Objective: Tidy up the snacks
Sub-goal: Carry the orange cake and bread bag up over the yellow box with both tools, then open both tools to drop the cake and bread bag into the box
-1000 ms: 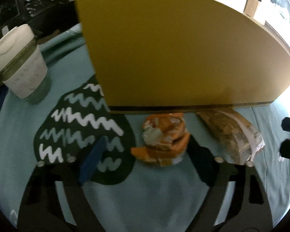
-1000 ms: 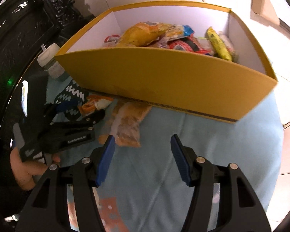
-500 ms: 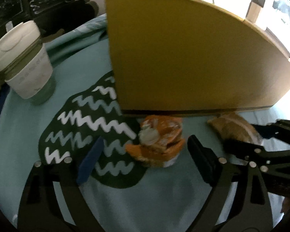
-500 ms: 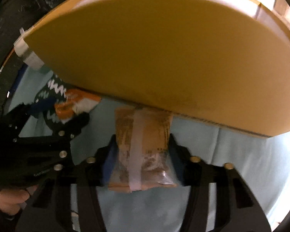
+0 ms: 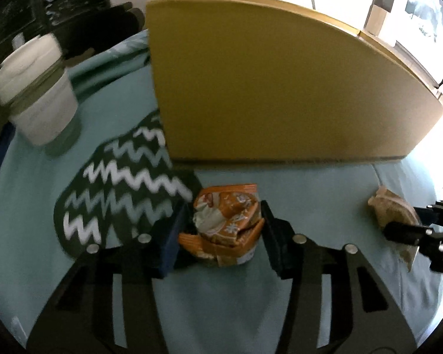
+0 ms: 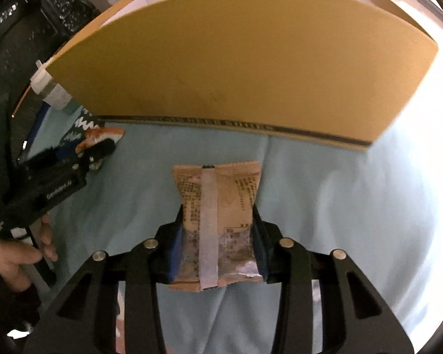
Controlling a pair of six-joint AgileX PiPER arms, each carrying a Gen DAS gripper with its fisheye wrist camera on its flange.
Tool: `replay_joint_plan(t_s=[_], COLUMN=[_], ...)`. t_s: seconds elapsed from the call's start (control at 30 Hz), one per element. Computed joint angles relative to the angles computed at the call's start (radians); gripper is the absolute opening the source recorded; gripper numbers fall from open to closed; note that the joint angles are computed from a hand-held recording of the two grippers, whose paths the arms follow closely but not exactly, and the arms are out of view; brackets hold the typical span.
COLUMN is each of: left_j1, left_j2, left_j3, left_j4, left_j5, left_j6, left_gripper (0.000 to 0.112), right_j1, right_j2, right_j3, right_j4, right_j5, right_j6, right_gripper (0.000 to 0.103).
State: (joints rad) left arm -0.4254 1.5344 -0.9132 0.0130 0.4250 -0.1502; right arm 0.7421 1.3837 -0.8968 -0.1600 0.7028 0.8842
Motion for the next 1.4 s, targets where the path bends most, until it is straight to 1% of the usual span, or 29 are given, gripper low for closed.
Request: replay_joint_plan(t_s=[0.07,0.17,0.27,0.33,0.37,0.4,0.47,0.5,0.53,0.57,0.67,0.8,0.87,0.9,0.93,0.97,1.0,1.03,1.07,1.1,1.17,1.23,1.27,1.33,1.37,1.4], left_j1=[-0.009,-0.031,-0.043,-0.069,-0.074,-0.09,-0.149,-0.152,-0.161,-0.197,-0.216,-0.197,-0.185,-0.184,-0.184,-0.176,-0.172,-0.164,-0.157,-0.157,-0.149,-0.134,-0.141,-0.158,-0.163,-0.173], left_j2=[-0.043,-0.105,-0.162,-0.209,-0.232,-0.252,-0.283,-0.309,-0.314,-0.309,-0.261,-0.163,-0.098,-0.06,-0.014,0.054,0.11,0.186,0.259,0.302,0.326,0.276,0.246,0.194,0.171,0.144], left_j3=[0.041,0.091,0.098,0.11,0.097,0.082,0.04,0.029,-0.017,-0.062,-0.231,-0.48,-0.613,-0.676,-0.752,-0.846,-0.911,-1.01,-1.103,-1.159,-1.185,-1.099,-1.049,-0.972,-0.938,-0.901], left_j4=[-0.023,-0.011,-0.025,0.007,0.008,0.03,0.12,0.124,0.138,0.18,0.199,0.162,0.147,0.147,0.152,0.158,0.159,0.154,0.163,0.181,0.186,0.154,0.184,0.229,0.232,0.24], left_j5=[-0.005,0.0,0.014,0.02,0.029,0.043,0.082,0.1,0.125,0.149,0.212,0.295,0.344,0.367,0.399,0.441,0.48,0.555,0.627,0.676,0.717,0.666,0.646,0.628,0.619,0.615], left_j6=[0.007,0.001,0.016,-0.024,-0.025,-0.055,-0.171,-0.177,-0.193,-0.248,-0.262,-0.205,-0.173,-0.164,-0.157,-0.144,-0.139,-0.128,-0.135,-0.149,-0.163,-0.164,-0.181,-0.213,-0.219,-0.23], left_gripper=[0.049,0.049,0.049,0.049,0.049,0.049,0.049,0.049,0.049,0.049,0.049,0.049,0.049,0.049,0.051,0.055,0.067,0.098,0.101,0.101,0.101,0.101,0.101,0.101,0.101,0.101], right_j1=[0.015,0.064,0.096,0.12,0.109,0.115,0.113,0.117,0.114,0.11,0.066,-0.028,-0.077,-0.118,-0.149,-0.197,-0.239,-0.268,-0.269,-0.277,-0.294,-0.279,-0.267,-0.25,-0.237,-0.212], right_j2=[-0.039,-0.088,-0.157,-0.185,-0.188,-0.205,-0.248,-0.261,-0.265,-0.273,-0.278,-0.223,-0.183,-0.14,-0.105,-0.054,-0.008,0.031,0.064,0.08,0.085,0.056,0.04,-0.01,-0.01,-0.039], right_j3=[0.026,0.043,0.044,0.028,0.014,-0.003,-0.045,-0.07,-0.102,-0.134,-0.281,-0.479,-0.563,-0.628,-0.67,-0.73,-0.777,-0.805,-0.833,-0.843,-0.842,-0.808,-0.787,-0.728,-0.728,-0.699], right_j4=[-0.011,-0.05,-0.085,-0.116,-0.117,-0.134,-0.154,-0.166,-0.177,-0.188,-0.194,-0.172,-0.151,-0.129,-0.107,-0.055,-0.009,0.0,-0.032,-0.061,-0.036,-0.062,-0.073,-0.08,-0.089,-0.101], right_j5=[-0.004,0.01,0.043,0.071,0.075,0.095,0.142,0.162,0.178,0.196,0.262,0.313,0.326,0.331,0.331,0.343,0.36,0.363,0.374,0.385,0.391,0.374,0.368,0.361,0.365,0.367], right_j6=[0.027,0.104,0.146,0.18,0.167,0.176,0.171,0.173,0.167,0.157,0.062,-0.089,-0.155,-0.205,-0.237,-0.293,-0.34,-0.354,-0.334,-0.327,-0.347,-0.337,-0.325,-0.291,-0.272,-0.239], right_gripper=[0.04,0.04,0.04,0.04,0.04,0.04,0.04,0.04,0.04,0.04,0.04,0.04,0.04,0.04,0.04,0.04,0.041,0.045,0.059,0.064,0.064,0.064,0.064,0.064,0.064,0.064])
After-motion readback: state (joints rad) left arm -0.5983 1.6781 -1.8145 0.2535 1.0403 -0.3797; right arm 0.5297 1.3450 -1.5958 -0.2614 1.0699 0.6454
